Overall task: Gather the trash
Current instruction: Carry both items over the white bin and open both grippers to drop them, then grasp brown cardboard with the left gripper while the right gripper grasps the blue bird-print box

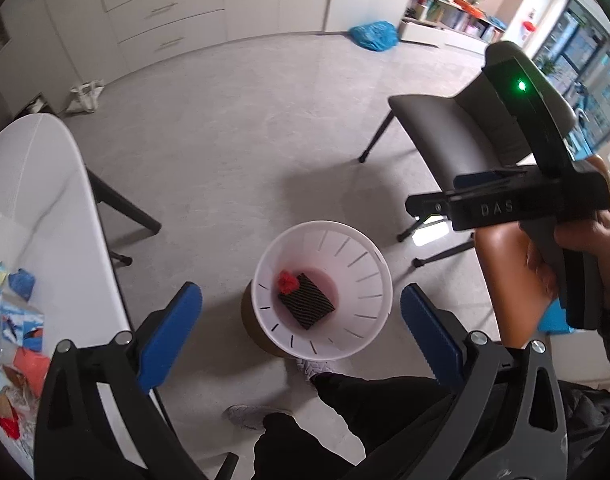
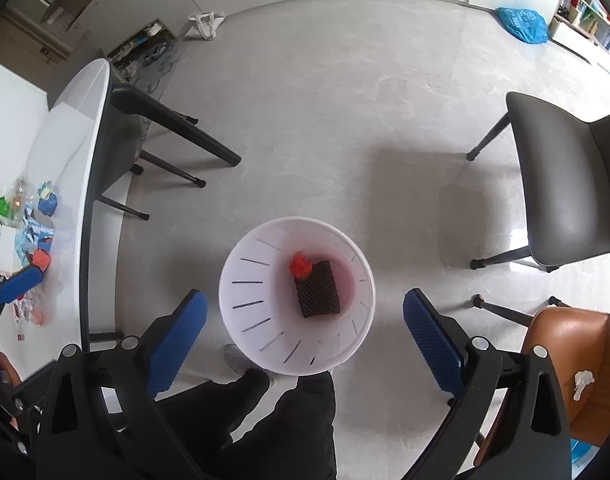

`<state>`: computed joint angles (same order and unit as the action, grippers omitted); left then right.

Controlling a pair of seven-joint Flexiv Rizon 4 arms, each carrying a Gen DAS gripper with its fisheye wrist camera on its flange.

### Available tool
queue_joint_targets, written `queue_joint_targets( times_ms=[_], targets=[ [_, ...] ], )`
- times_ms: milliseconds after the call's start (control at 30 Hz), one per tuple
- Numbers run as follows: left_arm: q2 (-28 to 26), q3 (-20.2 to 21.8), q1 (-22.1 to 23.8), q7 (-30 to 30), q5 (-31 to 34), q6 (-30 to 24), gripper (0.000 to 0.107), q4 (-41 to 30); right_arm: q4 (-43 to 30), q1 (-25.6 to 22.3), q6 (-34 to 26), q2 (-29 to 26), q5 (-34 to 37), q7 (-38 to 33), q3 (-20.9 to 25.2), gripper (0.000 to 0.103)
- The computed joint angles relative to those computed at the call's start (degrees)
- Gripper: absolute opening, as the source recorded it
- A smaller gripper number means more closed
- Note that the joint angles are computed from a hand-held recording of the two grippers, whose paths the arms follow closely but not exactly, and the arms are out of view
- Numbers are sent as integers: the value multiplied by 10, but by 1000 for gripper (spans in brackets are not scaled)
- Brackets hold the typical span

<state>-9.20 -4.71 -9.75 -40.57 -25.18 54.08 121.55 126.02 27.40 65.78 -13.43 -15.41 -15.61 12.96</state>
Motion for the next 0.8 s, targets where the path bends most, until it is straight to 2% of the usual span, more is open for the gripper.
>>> queue_joint_targets(
  times_ms=[200,333,533,667,800],
  targets=[
    [12,11,5,-22,3,26,95,9,-25,6,-7,-3,-13,-15,-1,100],
    [29,24,12,-64,18,68,95,19,-70,10,2,-22,-25,-71,4,100],
    [62,69,45,-217,112,122,95,30,-194,26,-10,-87,-21,-221,22,100],
    [94,105,95,-322,188,123,95,37,-291,43,-31,-141,1,-305,33,100],
    [106,129,151,-369,230,119,95,36,-399,74,-60,-203,19,-359,35,100]
  ],
)
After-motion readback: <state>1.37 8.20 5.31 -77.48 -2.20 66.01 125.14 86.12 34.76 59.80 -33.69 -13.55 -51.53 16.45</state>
